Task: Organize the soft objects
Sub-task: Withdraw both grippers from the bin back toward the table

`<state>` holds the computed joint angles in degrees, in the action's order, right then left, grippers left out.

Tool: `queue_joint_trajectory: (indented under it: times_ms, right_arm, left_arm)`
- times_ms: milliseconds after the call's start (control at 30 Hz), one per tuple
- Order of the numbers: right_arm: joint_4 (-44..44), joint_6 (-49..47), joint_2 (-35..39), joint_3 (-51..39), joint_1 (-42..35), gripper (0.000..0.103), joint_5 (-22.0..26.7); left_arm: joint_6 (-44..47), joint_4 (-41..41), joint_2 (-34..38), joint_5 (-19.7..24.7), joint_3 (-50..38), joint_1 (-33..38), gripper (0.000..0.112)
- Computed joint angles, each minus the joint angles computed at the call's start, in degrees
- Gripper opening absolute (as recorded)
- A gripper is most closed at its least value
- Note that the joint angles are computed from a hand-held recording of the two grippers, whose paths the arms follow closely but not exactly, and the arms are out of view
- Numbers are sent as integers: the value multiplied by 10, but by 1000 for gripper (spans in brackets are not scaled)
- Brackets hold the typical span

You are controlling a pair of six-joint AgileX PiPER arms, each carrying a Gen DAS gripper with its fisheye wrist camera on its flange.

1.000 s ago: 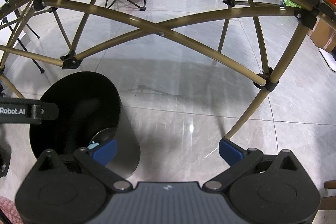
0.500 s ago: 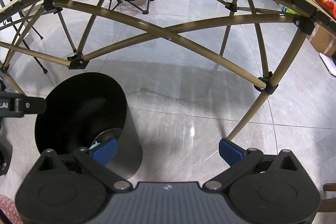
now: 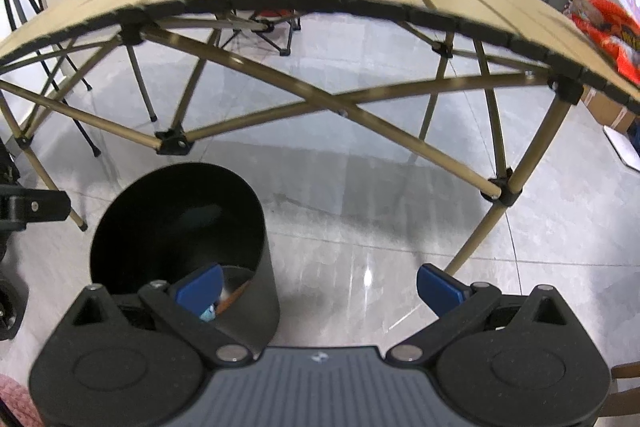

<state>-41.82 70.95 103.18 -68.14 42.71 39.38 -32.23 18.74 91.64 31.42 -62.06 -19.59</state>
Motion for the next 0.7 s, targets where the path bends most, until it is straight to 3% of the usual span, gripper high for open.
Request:
queue_joint_trajectory:
  times_ms: [700]
  right_arm:
    - [-150, 168, -61, 13, 102, 103, 30]
  left_arm:
    - [11, -16, -159, -33, 82, 42, 103]
